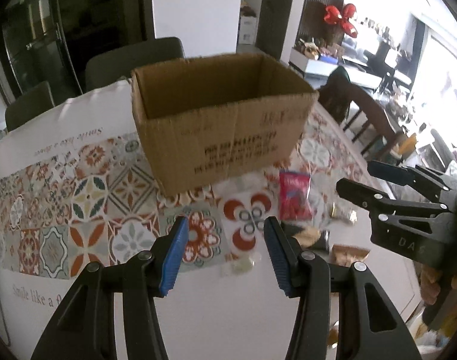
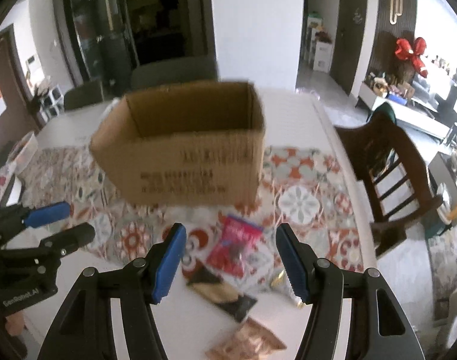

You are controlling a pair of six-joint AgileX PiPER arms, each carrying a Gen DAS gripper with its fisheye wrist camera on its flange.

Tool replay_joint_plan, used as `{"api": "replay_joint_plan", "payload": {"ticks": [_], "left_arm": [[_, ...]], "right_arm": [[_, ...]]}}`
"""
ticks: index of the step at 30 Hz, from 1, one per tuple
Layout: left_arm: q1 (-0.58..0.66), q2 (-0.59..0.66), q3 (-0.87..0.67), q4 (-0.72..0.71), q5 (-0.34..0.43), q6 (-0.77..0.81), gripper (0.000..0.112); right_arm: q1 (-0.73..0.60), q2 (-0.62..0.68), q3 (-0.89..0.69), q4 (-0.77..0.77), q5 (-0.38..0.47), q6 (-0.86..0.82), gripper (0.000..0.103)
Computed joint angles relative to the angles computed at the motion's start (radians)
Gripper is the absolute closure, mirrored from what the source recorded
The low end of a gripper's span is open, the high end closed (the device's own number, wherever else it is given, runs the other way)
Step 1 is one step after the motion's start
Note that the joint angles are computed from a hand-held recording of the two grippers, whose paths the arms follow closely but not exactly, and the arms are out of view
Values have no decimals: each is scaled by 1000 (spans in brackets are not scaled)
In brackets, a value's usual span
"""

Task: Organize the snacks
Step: 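Open both tools and move them back toward the remaining snacks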

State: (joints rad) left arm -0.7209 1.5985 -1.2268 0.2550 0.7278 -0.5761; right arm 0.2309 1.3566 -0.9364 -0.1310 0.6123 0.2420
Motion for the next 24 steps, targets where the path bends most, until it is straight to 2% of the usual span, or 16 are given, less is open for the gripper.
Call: {"api": "replay_joint_plan", "payload": {"ticks": [7,18,24], "left_arm": [[-4,28,70,-78,-25,35,61],[44,162,81,-326,-61,230,61],[54,211,49,-347,-60,232,61]], "right_arm": [[21,23,63,54,31,-103,40],[-27,179,84,221,55,-365,40],[-37,252,55,232,58,-438,40]]}}
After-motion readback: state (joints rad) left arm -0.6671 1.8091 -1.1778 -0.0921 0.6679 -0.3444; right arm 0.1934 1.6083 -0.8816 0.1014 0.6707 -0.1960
